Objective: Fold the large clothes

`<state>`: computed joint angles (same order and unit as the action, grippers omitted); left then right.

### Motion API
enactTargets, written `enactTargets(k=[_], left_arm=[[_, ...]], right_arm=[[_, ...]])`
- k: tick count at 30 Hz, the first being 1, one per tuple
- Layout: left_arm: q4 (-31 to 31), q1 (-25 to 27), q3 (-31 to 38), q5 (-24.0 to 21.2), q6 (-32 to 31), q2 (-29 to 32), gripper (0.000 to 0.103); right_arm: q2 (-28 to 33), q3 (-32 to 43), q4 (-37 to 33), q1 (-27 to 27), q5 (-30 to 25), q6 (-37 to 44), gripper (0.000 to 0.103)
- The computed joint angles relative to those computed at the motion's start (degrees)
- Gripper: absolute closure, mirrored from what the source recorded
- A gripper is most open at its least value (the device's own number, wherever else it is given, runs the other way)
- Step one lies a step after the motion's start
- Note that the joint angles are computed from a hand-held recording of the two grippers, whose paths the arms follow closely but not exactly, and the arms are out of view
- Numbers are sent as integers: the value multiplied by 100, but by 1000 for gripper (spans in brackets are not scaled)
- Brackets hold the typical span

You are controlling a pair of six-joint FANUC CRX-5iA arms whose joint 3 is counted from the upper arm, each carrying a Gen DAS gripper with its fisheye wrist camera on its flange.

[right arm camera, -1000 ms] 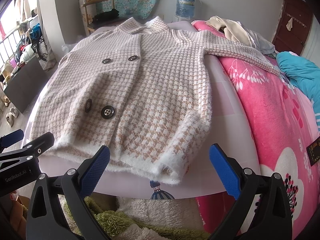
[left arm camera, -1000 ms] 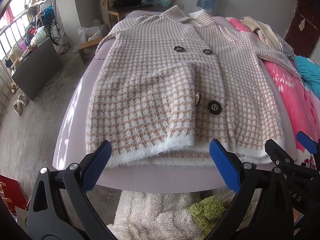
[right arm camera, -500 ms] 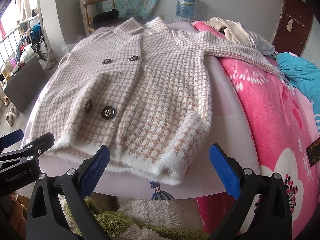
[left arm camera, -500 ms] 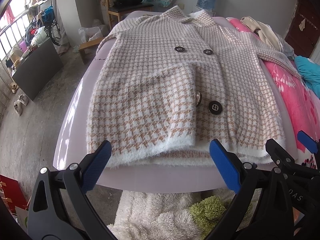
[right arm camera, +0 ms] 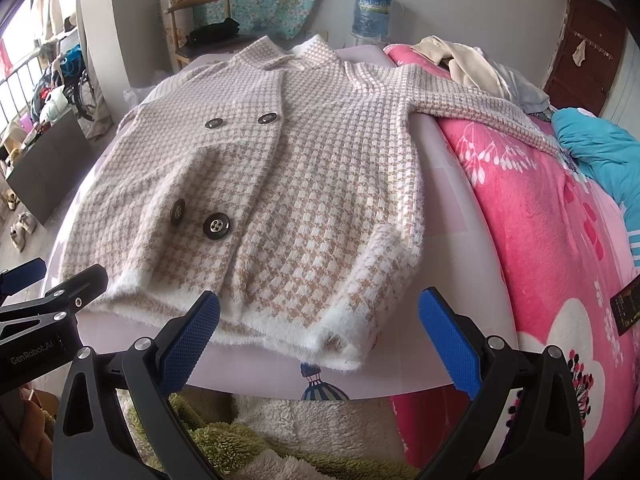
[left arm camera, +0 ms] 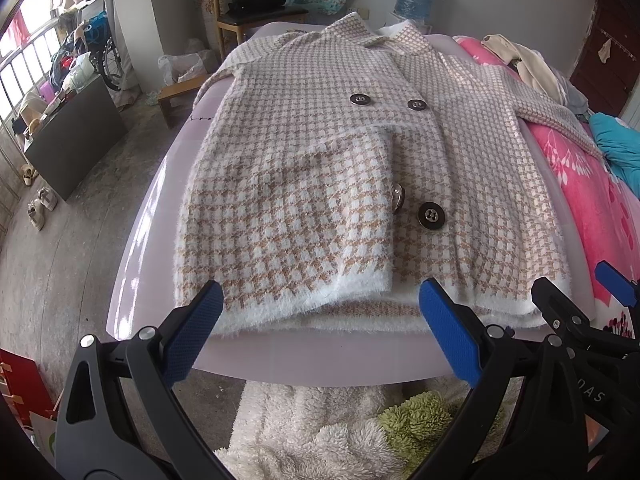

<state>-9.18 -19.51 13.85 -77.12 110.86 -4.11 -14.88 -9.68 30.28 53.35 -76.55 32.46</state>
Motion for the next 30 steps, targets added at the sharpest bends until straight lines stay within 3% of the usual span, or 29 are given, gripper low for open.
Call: enactTargets(k=[30], left_arm=[[93, 118, 62, -18, -71, 55, 8]], right_arm=[[118, 77, 5, -96, -64, 76, 6]])
